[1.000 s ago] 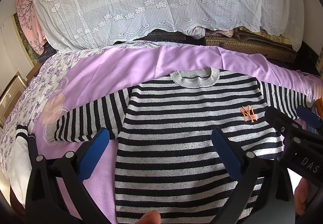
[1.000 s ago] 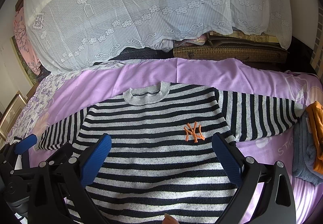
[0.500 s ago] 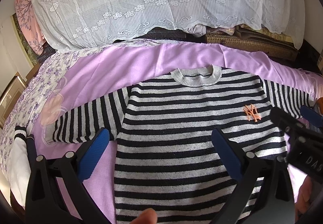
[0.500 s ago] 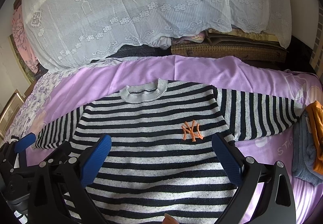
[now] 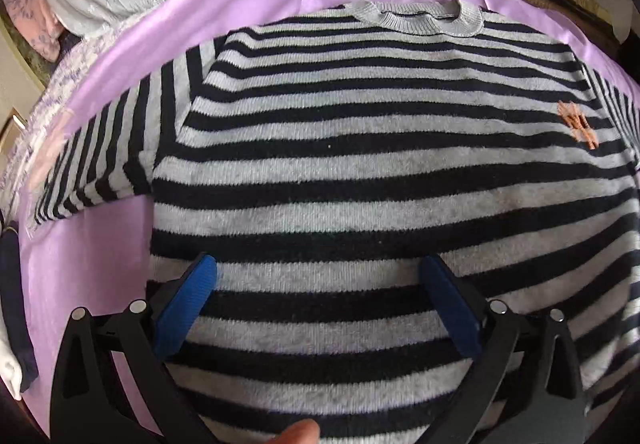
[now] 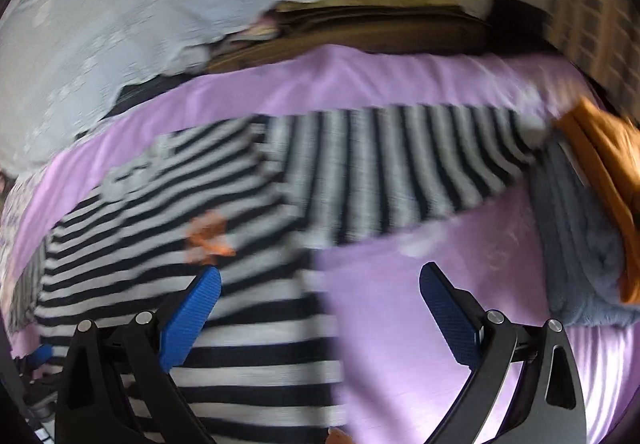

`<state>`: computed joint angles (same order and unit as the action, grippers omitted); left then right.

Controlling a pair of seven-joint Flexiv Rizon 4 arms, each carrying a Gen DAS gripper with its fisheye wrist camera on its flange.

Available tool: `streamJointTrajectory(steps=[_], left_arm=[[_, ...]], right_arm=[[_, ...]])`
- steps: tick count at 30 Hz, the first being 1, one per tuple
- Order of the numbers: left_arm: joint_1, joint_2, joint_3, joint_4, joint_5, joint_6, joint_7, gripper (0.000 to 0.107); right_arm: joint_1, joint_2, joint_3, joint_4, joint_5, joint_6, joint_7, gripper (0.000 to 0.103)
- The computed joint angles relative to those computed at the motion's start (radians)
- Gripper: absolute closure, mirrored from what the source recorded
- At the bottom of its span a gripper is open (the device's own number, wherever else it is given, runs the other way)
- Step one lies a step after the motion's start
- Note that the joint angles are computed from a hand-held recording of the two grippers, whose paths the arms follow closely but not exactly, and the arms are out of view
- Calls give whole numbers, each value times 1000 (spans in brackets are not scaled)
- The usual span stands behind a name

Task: Fold small clothes
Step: 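Grasp a sleeve cuff with the right tool and fold it across the body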

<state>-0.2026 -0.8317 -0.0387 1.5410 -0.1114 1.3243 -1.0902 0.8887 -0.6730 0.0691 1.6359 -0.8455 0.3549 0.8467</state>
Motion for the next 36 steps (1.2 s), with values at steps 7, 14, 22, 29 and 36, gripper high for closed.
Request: streamJointTrajectory(steps=[7, 14, 22, 29, 36], left_arm=[[123, -36, -164, 74, -59, 164, 36, 8], [128, -44, -175, 64, -98, 149, 81, 8], [145, -26, -203, 100, -120, 168, 103, 8], [209, -11, -271, 110, -158, 123, 153, 8], [238, -7, -282, 97, -211, 185, 141, 8]], right_arm=[[-3, 86, -32, 300, -205, 206, 448, 3], [-50, 152, 21, 385, -291, 131, 693, 4], [-125, 138, 46, 302, 33, -31, 681, 3], [-117, 76, -1, 233, 53, -150, 630, 38], [-102, 110, 8, 329, -194, -134, 704, 96]])
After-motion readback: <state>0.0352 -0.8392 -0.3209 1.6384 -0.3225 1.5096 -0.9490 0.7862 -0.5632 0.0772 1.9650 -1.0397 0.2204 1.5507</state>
